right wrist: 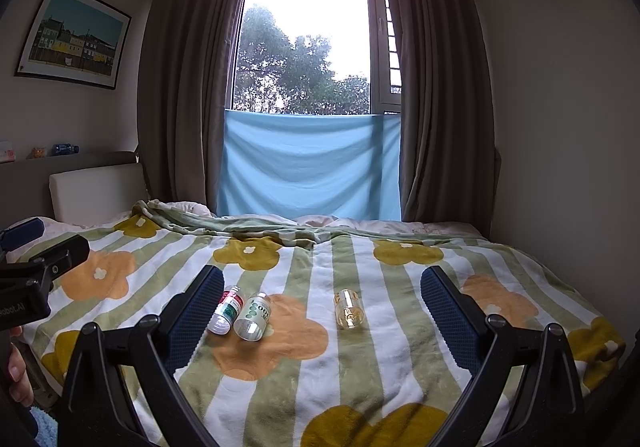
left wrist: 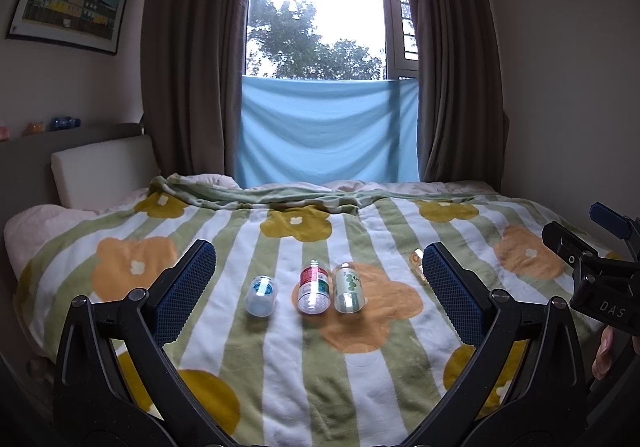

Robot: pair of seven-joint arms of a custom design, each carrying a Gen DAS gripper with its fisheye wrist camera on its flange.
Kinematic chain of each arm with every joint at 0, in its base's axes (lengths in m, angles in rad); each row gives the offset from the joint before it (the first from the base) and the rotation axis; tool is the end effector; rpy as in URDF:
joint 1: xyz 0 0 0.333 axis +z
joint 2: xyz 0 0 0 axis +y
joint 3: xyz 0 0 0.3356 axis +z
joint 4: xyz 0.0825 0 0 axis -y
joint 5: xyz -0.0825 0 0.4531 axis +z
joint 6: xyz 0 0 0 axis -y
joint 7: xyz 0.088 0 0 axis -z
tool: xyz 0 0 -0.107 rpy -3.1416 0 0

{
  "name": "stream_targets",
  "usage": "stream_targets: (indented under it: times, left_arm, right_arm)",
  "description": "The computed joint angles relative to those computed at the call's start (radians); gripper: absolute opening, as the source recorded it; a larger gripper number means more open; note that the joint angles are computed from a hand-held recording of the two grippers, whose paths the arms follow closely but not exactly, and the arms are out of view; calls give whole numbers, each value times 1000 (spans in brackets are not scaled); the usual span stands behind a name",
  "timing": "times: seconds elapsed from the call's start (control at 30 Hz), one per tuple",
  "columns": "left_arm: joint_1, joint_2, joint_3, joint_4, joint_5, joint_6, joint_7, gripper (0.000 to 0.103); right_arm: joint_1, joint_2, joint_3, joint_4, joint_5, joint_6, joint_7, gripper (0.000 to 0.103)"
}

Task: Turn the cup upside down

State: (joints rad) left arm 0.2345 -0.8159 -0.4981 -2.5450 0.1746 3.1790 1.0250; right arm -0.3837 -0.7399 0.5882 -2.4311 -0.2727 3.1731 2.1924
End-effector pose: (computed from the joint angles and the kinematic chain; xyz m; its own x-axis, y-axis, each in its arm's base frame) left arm 0.3928 -0.1851 0.6529 -0.0609 -0.9981 0.0111 -0.1762 -0.0002 -0.9844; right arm 0.4303 0.1925 0.6644 0.0204 -0.9991 0.0382 -0.1689 -0.0411 -0.9848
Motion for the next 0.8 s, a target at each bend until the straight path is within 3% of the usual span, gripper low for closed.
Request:
stream_targets:
  times: [0.17,0.33,0.47,0.57,0.8]
  left_arm:
    - [1,30,1,20,5,-11,3,103]
    - [-19,131,23,95,33,-77,27,103]
    - [-29,229,36,162,67,-112,31,103]
    - [-84,337,85,230,88,-166,61,103]
    - [-212,553,197,368,119,-261,124,103]
  right_arm:
    - [4,9,-2,-3,3,3,-2,99]
    - [27,93,-33,42,-17,-24,-40,99]
    - [77,235,-103,135,-50,-71,-90,99]
    - [117,342,-150,220,-83,-141,-117,99]
    - [321,644,-350,489,35,-354,-332,99]
